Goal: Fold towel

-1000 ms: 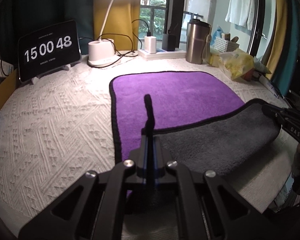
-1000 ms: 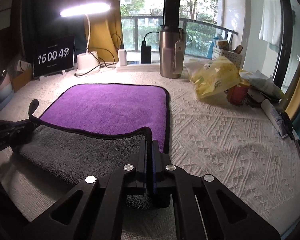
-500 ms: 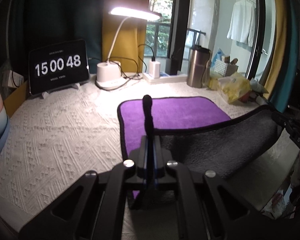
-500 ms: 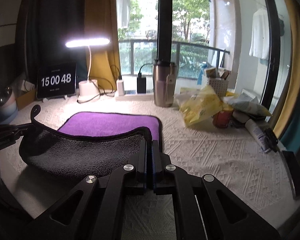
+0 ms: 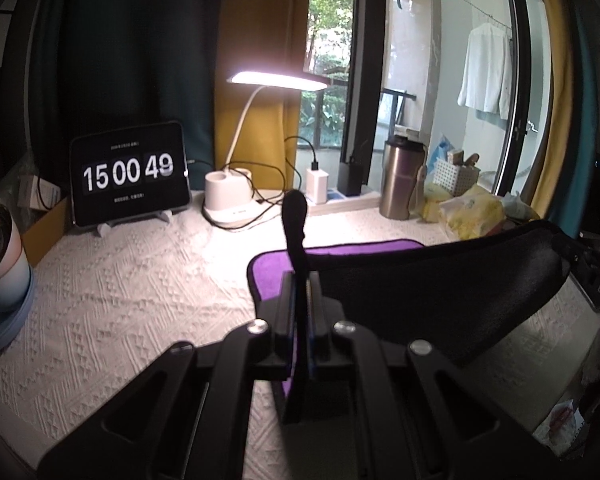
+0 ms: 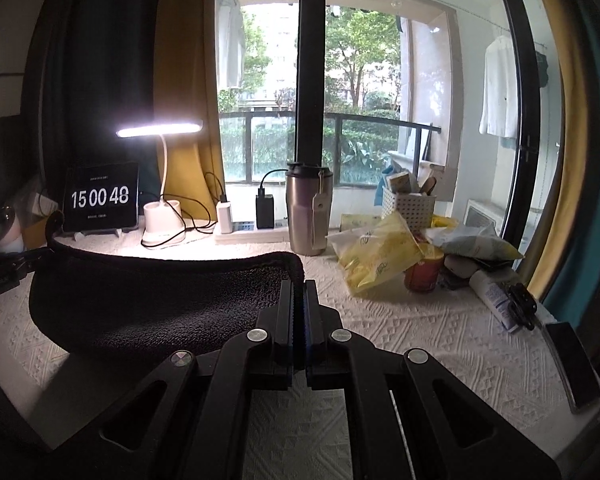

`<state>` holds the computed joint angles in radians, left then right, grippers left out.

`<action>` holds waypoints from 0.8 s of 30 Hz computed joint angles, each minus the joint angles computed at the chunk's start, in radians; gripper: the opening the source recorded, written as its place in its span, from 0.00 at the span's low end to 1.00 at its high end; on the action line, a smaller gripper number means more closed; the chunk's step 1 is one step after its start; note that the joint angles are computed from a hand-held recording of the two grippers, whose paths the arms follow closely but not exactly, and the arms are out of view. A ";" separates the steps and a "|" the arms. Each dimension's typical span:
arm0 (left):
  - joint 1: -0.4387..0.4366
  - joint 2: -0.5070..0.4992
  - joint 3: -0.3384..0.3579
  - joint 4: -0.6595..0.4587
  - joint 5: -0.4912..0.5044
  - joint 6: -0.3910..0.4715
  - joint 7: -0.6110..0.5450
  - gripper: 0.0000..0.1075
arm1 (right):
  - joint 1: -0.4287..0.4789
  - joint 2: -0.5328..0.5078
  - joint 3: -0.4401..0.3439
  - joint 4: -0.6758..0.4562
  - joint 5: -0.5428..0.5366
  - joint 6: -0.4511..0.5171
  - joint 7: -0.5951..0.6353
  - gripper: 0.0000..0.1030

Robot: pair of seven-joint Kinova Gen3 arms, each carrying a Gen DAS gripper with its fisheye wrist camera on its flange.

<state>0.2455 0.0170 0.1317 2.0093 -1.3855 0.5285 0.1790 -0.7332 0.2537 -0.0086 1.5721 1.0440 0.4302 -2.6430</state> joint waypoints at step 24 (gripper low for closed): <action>-0.010 0.061 -0.033 -0.070 -0.178 0.000 0.117 0.04 | -0.012 0.075 0.057 -0.111 0.034 -0.038 0.004 0.04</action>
